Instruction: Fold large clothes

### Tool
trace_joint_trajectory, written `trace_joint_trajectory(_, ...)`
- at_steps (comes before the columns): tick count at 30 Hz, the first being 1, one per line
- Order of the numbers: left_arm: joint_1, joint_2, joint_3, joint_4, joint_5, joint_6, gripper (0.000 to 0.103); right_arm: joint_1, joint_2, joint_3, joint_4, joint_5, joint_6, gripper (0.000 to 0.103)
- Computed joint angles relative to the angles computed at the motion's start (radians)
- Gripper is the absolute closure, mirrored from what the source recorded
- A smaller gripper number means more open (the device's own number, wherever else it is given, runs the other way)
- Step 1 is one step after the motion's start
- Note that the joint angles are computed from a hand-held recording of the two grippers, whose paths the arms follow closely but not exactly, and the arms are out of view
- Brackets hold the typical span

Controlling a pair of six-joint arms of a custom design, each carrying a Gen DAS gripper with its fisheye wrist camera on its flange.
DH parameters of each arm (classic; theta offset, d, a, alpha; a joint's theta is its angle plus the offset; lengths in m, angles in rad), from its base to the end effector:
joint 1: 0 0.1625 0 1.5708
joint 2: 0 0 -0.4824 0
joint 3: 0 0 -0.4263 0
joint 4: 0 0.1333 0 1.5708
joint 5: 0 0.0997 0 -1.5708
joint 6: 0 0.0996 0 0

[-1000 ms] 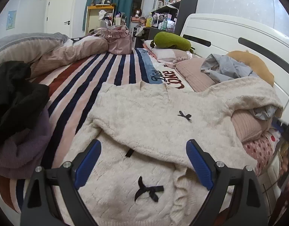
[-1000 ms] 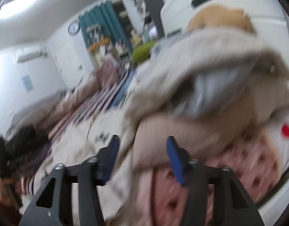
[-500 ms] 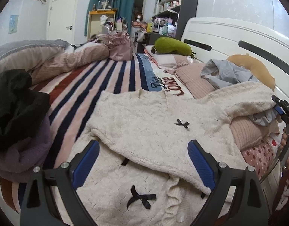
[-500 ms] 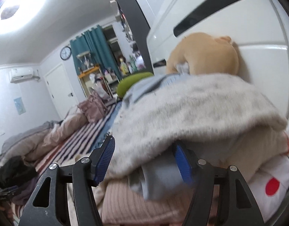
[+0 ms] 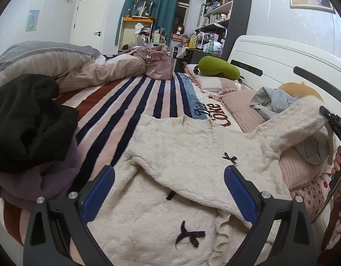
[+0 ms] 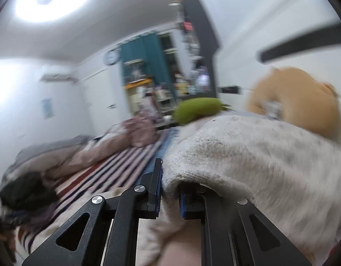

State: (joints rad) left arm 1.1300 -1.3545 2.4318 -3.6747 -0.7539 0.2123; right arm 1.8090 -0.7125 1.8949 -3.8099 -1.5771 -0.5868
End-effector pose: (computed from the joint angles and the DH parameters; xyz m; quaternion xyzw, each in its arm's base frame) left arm 0.0090 -0.4636 0.3082 0.0717 0.8198 -0.4872 0.2924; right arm 0.2852 -0.6122 0.1211 0.3448 -0.7918 0.4960 0.0901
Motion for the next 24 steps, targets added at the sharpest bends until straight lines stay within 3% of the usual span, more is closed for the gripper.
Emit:
trace_joint_trajectory(7, 0.020, -0.047, 0.025, -0.009, -0.007, 0.006, 0.005, 0.089, 0.114, -0.080, 0.252, -0.028, -0.093, 0.096)
trace_joint_trajectory(13, 0.033, -0.064, 0.043, -0.013, -0.016, 0.006, 0.005, 0.096, 0.254, -0.191, 0.624, -0.177, -0.014, 0.096)
trace_joint_trajectory(15, 0.035, -0.068, 0.045, -0.014, -0.017, 0.002, 0.005, 0.083, 0.295, -0.207, 0.668, -0.193, 0.005, 0.095)
trace_joint_trajectory(18, 0.038, -0.072, 0.048, -0.018, -0.017, -0.001, 0.005, 0.074, 0.299, -0.190, 0.624, -0.177, 0.026, 0.092)
trace_joint_trajectory(19, 0.039, -0.072, 0.050, -0.020, -0.016, -0.002, 0.005, 0.073, 0.282, -0.181, 0.639, -0.161, 0.052, 0.084)
trace_joint_trajectory(20, 0.040, -0.072, 0.051, -0.022, -0.016, -0.004, 0.005, 0.069, 0.266, -0.163, 0.632, -0.140, 0.065, 0.070)
trace_joint_trajectory(22, 0.040, -0.070, 0.052, -0.023, -0.019, -0.011, 0.005, 0.042, 0.213, -0.094, 0.568, -0.062, 0.079, 0.049)
trace_joint_trajectory(24, 0.045, -0.067, 0.050, -0.018, -0.023, -0.014, 0.005, 0.021, 0.166, -0.032, 0.506, -0.030, 0.096, 0.045)
